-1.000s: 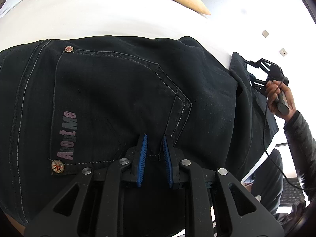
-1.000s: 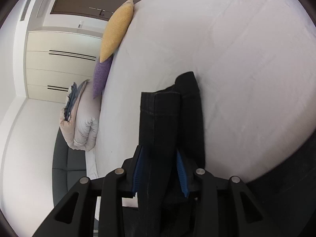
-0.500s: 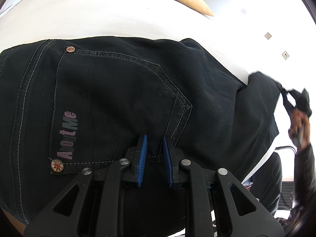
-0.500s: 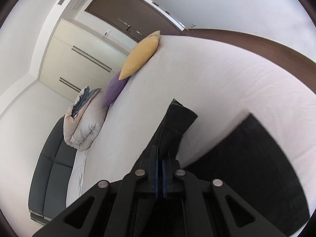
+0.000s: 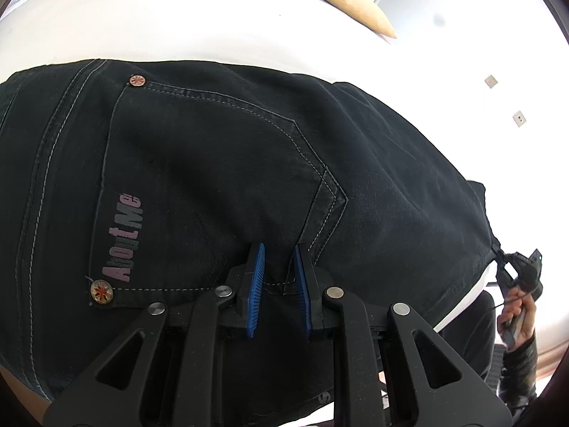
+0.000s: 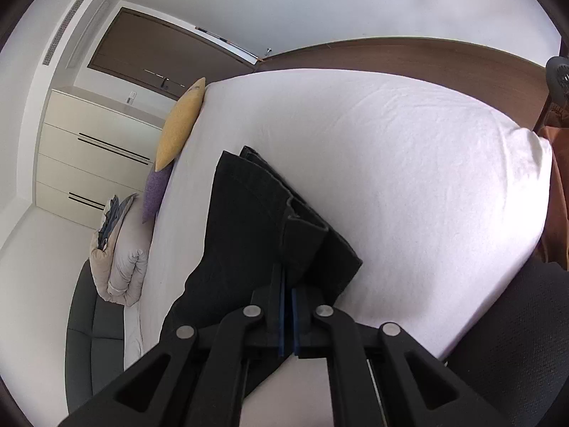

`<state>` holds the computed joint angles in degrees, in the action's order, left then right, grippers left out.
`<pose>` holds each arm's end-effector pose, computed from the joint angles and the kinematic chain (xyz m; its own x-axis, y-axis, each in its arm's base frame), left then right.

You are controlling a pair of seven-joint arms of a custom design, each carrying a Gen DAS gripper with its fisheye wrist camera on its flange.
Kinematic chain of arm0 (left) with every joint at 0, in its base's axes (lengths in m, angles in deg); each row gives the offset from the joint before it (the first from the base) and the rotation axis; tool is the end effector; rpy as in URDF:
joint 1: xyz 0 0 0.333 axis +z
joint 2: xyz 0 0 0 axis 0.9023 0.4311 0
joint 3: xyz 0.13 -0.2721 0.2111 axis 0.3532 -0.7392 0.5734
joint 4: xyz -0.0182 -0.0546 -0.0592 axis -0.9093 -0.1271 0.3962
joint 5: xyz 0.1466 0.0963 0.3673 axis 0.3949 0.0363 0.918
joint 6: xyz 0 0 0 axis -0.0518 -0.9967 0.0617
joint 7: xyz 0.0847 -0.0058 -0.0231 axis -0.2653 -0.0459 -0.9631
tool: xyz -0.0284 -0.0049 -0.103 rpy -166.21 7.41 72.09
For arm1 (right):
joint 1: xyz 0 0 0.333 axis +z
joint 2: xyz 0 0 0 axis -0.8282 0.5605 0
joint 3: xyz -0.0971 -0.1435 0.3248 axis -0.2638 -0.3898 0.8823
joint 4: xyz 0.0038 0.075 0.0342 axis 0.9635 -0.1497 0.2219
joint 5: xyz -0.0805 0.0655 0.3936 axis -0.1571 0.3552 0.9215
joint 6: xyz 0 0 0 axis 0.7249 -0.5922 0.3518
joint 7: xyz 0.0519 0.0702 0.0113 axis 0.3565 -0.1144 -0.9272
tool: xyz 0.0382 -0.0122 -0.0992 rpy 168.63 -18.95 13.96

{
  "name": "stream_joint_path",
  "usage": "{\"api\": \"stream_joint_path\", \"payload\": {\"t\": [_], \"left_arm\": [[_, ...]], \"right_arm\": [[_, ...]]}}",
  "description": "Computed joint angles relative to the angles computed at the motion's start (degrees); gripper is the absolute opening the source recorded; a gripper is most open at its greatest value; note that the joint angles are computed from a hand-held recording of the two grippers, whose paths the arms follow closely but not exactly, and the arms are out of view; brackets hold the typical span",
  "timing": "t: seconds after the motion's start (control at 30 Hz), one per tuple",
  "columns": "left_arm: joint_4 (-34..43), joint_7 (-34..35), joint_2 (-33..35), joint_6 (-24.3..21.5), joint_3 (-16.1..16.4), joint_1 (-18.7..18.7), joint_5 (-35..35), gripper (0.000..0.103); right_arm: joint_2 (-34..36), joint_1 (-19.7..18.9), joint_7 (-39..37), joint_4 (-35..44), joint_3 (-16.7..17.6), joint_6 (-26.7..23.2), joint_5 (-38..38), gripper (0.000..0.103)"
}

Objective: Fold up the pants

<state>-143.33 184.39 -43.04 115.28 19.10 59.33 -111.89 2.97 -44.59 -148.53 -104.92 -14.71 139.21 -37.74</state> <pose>0.6555 -0.1868 0.5874 -0.3966 -0.7978 0.4542 -0.8928 0.2200 -0.3932 0.3600 0.2123 0.4755 -0.6140 -0.2510 -0.7483 -0.0652 0.9610 -0.2688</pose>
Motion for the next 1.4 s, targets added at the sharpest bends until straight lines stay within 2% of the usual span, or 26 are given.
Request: {"api": "stream_joint_path", "payload": {"t": [0.1, 0.17, 0.3, 0.37, 0.4, 0.47, 0.5, 0.53, 0.6, 0.67, 0.73, 0.83, 0.93, 0.97, 1.07, 1.2, 1.3, 1.33, 1.4], "left_arm": [[0.0, -0.8, 0.0, 0.4, 0.1, 0.0, 0.1, 0.017], [-0.1, -1.0, -0.1, 0.5, 0.1, -0.1, 0.5, 0.017], [-0.4, -1.2, -0.2, 0.9, 0.0, -0.1, 0.3, 0.017], [-0.5, -1.1, -0.3, 0.9, 0.0, 0.1, -0.4, 0.017], [-1.1, -0.8, -0.6, 1.1, 0.0, 0.1, -0.8, 0.017], [-1.4, -0.6, -0.8, 1.3, 0.0, 0.2, -0.9, 0.017], [-1.7, -0.5, -0.9, 1.5, 0.0, 0.2, -0.9, 0.017], [-1.9, -0.4, -1.0, 1.7, 0.1, 0.2, -0.9, 0.017], [-2.2, -0.4, -1.2, 2.0, 0.0, 0.1, -0.8, 0.017], [-2.5, -0.4, -1.3, 2.3, 0.0, 0.0, -1.0, 0.017], [-2.7, -0.5, -1.4, 2.4, 0.0, 0.0, -1.0, 0.017], [-2.6, -1.1, -1.5, 2.4, 0.1, -0.2, -0.4, 0.017], [-2.3, -1.5, -1.3, 2.4, 0.0, -0.4, 0.1, 0.017], [-2.2, -1.5, -1.3, 2.3, 0.0, -0.5, 0.2, 0.017], [-2.1, -1.3, -1.2, 2.2, -0.1, -0.4, -0.3, 0.017], [-2.5, -0.7, -1.2, 2.5, -0.1, -0.1, -1.2, 0.017], [-2.8, 0.0, -1.3, 2.6, 0.0, 0.1, -1.9, 0.017], [-2.9, 0.1, -1.3, 2.7, 0.0, 0.2, -2.0, 0.017], [-3.1, 0.3, -1.4, 2.8, 0.0, 0.3, -2.2, 0.017]], "right_arm": [[-1.2, 0.7, -0.9, -1.3, 0.4, -1.3, 1.6, 0.003], [-0.8, -0.4, 2.3, -1.4, 1.0, -0.1, -0.7, 0.003], [-1.5, -0.8, 2.7, -2.4, -0.2, 2.3, -3.8, 0.002], [-3.8, -0.6, 1.0, -3.7, -1.3, 2.4, -2.7, 0.008], [-5.7, 0.2, -2.0, -4.5, -2.0, 0.8, 0.3, 0.011], [-9.3, 3.4, -13.1, -4.7, -2.9, -8.7, 11.4, 0.038], [-11.2, 2.7, -15.3, -4.9, -2.2, -11.2, 12.8, 0.06], [-13.3, 1.3, -16.7, -5.2, -2.8, -10.5, 10.7, 0.067], [-13.1, 0.3, -24.2, -4.6, -6.9, -4.4, 8.6, 0.067], [-8.9, 2.5, -40.5, -1.1, -13.3, 0.4, 9.3, 0.067], [-4.0, 6.6, -55.8, 2.9, -18.2, 0.2, 14.3, 0.067], [1.5, 7.2, -65.9, 5.7, -21.9, 5.8, 18.4, 0.067], [6.0, 9.3, -76.1, 8.1, -25.1, 8.6, 24.3, 0.064], [7.2, 10.7, -80.6, 8.7, -26.7, 8.9, 27.3, 0.063], [9.3, 14.7, -92.0, 10.0, -30.1, 5.8, 37.4, 0.06], [9.6, 15.3, -100.2, 9.2, -30.9, 6.5, 43.9, 0.041], [9.7, 14.3, -103.9, 9.6, -29.5, 6.1, 46.0, 0.025], [9.9, 14.0, -105.1, 9.9, -29.1, 5.6, 46.8, 0.011], [10.5, 11.1, -103.7, 10.8, -25.9, 4.0, 44.8, 0.007]]}}
